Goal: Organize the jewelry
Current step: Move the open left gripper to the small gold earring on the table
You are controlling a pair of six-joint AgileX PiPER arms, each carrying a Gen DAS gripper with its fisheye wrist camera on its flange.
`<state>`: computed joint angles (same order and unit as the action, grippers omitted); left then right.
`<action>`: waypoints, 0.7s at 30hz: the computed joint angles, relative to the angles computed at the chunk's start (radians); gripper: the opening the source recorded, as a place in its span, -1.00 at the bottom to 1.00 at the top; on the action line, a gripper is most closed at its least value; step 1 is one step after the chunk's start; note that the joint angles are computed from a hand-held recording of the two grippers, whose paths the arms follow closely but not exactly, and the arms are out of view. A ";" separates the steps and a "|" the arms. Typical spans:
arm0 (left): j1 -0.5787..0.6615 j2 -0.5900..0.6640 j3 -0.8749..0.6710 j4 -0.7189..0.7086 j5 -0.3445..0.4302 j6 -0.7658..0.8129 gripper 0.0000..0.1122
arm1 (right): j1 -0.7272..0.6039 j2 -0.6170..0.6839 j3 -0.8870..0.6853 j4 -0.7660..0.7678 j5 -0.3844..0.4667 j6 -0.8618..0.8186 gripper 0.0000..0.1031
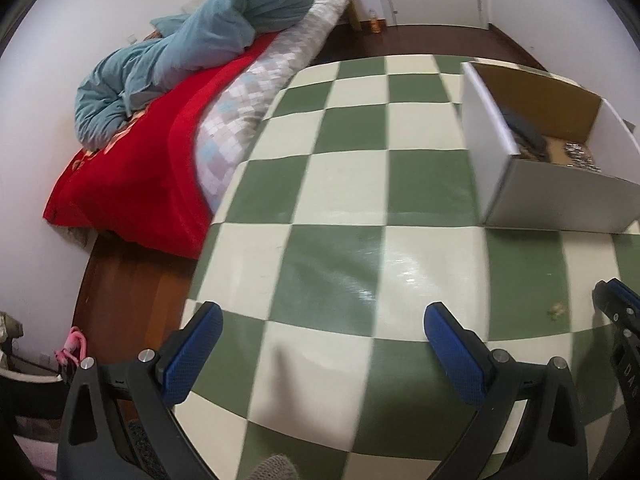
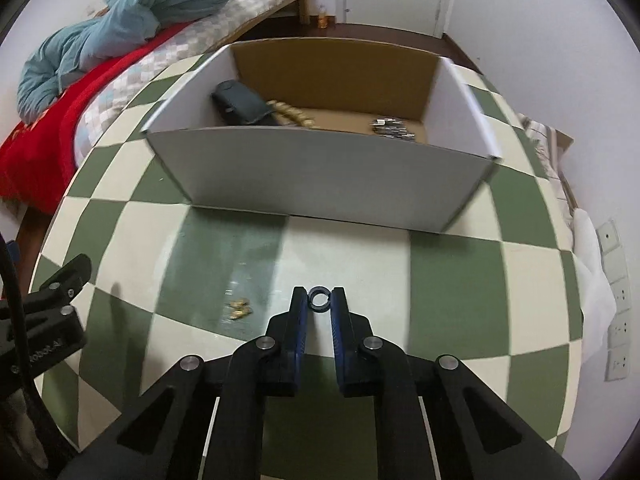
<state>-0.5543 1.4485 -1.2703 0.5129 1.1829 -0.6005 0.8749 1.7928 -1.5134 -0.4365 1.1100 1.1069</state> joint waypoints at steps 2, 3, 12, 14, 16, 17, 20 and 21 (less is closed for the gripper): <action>-0.021 0.009 -0.024 -0.032 0.005 0.006 0.83 | -0.020 -0.064 0.071 -0.002 -0.014 0.041 -0.76; -0.030 0.013 -0.033 -0.049 0.002 0.011 0.83 | -0.030 -0.095 0.101 -0.003 -0.017 0.050 -0.76; -0.154 0.111 -0.125 -0.213 -0.029 0.050 0.82 | -0.064 -0.280 0.289 -0.009 -0.003 0.125 -0.77; -0.179 0.128 -0.135 -0.225 -0.035 0.050 0.78 | -0.066 -0.297 0.311 -0.008 -0.002 0.133 -0.77; -0.197 0.138 -0.142 -0.224 -0.034 0.044 0.70 | -0.067 -0.314 0.333 -0.007 -0.005 0.142 -0.77; -0.203 0.145 -0.146 -0.227 -0.033 0.043 0.64 | -0.062 -0.315 0.335 -0.009 -0.002 0.148 -0.76; -0.209 0.152 -0.150 -0.231 -0.036 0.038 0.59 | -0.061 -0.326 0.347 -0.014 -0.001 0.159 -0.76; -0.210 0.152 -0.150 -0.232 -0.037 0.038 0.59 | -0.056 -0.324 0.344 -0.016 0.002 0.165 -0.76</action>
